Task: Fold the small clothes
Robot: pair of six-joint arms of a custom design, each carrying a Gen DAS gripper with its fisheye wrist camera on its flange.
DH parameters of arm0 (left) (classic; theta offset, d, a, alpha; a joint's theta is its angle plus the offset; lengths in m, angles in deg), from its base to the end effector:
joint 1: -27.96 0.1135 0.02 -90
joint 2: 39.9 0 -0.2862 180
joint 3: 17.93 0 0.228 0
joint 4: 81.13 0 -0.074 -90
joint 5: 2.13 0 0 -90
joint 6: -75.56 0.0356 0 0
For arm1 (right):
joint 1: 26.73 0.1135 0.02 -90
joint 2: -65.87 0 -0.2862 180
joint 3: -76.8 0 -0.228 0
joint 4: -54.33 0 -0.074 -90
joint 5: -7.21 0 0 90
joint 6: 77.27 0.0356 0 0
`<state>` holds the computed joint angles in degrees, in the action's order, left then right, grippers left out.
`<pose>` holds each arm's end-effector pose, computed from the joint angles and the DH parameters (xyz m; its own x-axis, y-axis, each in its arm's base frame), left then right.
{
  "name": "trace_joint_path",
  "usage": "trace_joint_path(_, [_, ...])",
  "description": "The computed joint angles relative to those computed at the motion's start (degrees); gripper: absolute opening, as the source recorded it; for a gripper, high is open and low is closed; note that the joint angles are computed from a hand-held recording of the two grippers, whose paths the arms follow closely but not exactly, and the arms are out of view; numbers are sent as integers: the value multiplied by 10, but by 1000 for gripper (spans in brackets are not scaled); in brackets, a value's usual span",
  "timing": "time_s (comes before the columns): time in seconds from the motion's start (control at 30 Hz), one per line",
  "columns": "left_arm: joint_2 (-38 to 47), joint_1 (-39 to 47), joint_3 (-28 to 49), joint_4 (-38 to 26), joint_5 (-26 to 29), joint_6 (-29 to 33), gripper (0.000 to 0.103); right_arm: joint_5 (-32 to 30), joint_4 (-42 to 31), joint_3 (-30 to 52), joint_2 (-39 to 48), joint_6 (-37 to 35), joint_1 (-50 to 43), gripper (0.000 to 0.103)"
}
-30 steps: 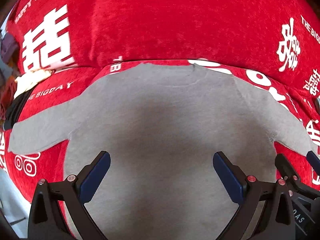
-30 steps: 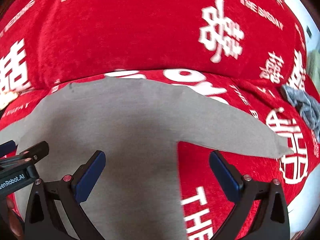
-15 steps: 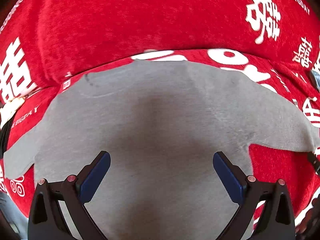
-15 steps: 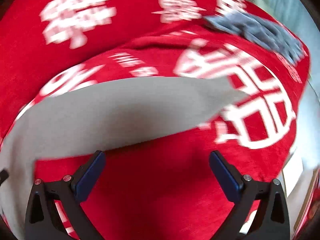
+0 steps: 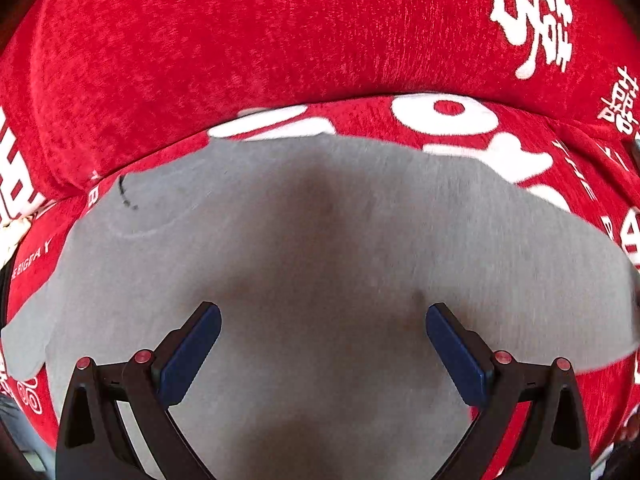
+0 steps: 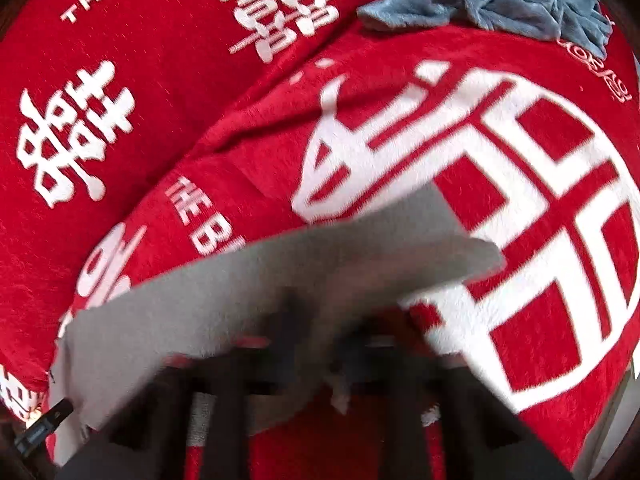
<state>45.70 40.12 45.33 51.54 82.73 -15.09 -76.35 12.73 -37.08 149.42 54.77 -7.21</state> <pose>0.2407 0.0551 0.2096 -0.9139 -0.2085 -0.3484 -0.2506 0.9648 0.0801 0.2480 0.0837 0.2358 -0.7861 0.4273 -0.4466 0.3350 0.9018 0.2732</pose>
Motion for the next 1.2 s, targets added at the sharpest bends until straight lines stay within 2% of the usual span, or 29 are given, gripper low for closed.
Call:
trace_joint_path(0.07, [26,-13,15,3,0,-17,103,0,28,-37,-59,3,-10,6])
trace_joint_path(0.13, [45,-29,23,7,2,-32,103,20,25,-52,-85,2,0,6])
trace_joint_path(0.23, [62,-59,27,22,-10,-43,103,25,29,-70,-82,-9,12,6])
trace_joint_path(0.37, [82,-58,59,15,-10,-52,103,-22,52,-94,-69,-36,-20,9])
trace_joint_path(0.4, [87,-52,66,13,-10,-58,103,-30,55,-96,-68,-35,-29,17])
trace_joint_path(0.43, [93,-46,72,11,-10,-64,103,-32,53,-95,-65,-33,-35,31])
trace_joint_path(0.47, [101,-41,77,9,-12,-70,103,-33,54,-96,-66,-31,-40,39])
trace_joint_path(0.5, [110,-39,82,5,-12,-75,103,-37,62,-102,-71,-29,-46,54])
trace_joint_path(0.53, [118,-35,81,3,-3,-80,103,-43,70,-107,-76,-27,-50,63])
trace_joint_path(0.6, [101,-36,60,17,1,-91,103,-59,79,-113,-81,-23,-54,64])
trace_joint_path(0.7, [45,-44,15,8,18,-79,103,-64,92,-120,-78,-19,-51,63])
trace_joint_path(0.77, [3,-43,-12,-5,39,-60,103,-71,96,-122,-70,-19,-51,48])
trace_joint_path(0.8, [-11,-42,-19,-11,44,-50,103,-73,91,-118,-62,-20,-51,37])
trace_joint_path(0.87, [-41,-29,-27,-10,43,-38,103,-71,96,-118,-57,-20,-48,30])
trace_joint_path(0.93, [-30,-15,-11,-3,17,-50,103,-47,88,-106,-48,-29,-34,18])
trace_joint_path(1.03, [27,-14,6,-11,0,-49,103,-6,54,-70,-25,-42,-7,11])
trace_joint_path(1.2, [-71,3,-77,-6,39,-46,103,51,-8,-22,-28,-44,34,8])
